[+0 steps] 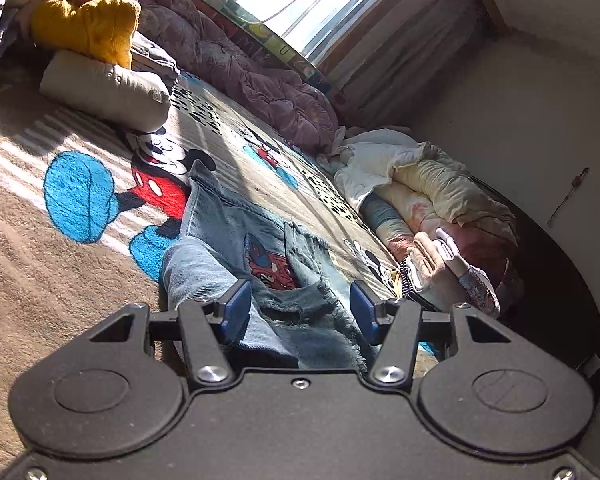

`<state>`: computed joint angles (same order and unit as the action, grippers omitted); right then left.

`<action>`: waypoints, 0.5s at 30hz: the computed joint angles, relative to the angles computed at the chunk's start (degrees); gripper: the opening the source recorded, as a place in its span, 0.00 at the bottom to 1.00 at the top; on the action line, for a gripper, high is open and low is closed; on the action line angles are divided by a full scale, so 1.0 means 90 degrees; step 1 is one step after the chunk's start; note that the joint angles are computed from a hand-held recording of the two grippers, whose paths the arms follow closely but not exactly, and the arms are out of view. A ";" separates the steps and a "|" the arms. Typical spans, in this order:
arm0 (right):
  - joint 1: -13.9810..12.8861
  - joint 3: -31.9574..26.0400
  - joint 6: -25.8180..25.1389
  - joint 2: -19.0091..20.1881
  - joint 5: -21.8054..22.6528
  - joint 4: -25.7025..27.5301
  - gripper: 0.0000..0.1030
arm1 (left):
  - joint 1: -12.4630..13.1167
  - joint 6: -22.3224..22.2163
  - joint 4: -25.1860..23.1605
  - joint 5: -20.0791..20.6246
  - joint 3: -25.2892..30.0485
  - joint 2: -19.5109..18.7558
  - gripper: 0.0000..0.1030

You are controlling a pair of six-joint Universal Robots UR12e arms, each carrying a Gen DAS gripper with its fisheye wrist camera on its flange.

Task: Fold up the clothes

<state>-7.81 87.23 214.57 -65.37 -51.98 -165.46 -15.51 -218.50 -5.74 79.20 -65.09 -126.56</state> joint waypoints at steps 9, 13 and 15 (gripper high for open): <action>0.0346 -0.0340 -0.2354 -0.0050 -0.0949 -0.0304 0.16 | 0.0023 -0.0083 0.0087 0.0068 -0.0107 0.0058 0.52; 0.0426 -0.0730 -0.2521 0.0243 -0.1171 0.0513 0.16 | 0.0031 -0.0054 0.0091 0.0039 -0.0133 0.0073 0.52; 0.0296 -0.0616 -0.1768 0.0340 -0.0749 0.0363 0.08 | 0.0047 -0.0022 0.0100 -0.0021 -0.0162 0.0088 0.52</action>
